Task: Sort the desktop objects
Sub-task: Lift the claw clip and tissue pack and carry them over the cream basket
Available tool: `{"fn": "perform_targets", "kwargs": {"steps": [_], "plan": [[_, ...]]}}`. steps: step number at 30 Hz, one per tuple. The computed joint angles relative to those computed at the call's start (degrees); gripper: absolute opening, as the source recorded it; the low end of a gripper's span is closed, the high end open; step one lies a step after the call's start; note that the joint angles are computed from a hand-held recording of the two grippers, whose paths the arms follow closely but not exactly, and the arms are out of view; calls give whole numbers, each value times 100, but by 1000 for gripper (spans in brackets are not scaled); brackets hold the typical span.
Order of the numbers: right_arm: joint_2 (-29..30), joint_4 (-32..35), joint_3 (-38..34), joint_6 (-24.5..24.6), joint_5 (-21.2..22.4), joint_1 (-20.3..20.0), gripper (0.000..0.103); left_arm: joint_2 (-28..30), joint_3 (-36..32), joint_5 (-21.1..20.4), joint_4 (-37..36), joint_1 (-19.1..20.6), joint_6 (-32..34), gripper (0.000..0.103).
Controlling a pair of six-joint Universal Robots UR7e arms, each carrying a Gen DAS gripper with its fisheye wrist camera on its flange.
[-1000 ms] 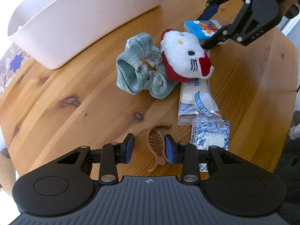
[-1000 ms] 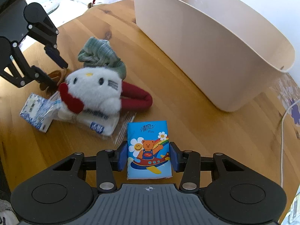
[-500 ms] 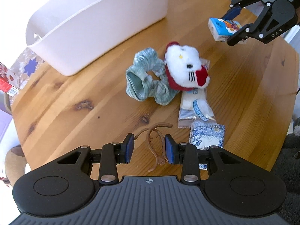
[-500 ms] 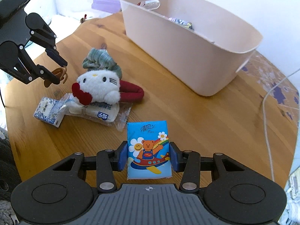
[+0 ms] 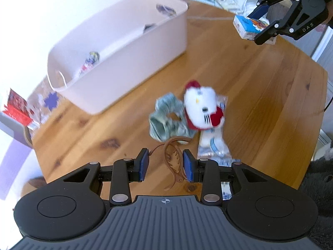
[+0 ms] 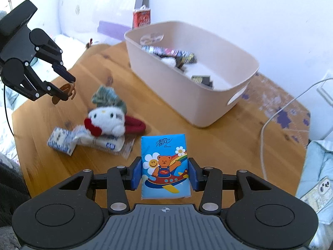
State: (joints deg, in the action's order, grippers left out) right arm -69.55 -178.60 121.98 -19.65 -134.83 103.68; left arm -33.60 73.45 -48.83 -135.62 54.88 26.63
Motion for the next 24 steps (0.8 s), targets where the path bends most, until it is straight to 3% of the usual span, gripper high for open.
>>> {"fn": "perform_targets", "kwargs": {"steps": [12,24], "plan": [[-60,-387,-445,-470,-31,146,43,196,-741,48,-319,-58,916,36],[118,-377,-962,-723,102,-49,43,940,-2362,-187,-346,-19,1800,36]]}}
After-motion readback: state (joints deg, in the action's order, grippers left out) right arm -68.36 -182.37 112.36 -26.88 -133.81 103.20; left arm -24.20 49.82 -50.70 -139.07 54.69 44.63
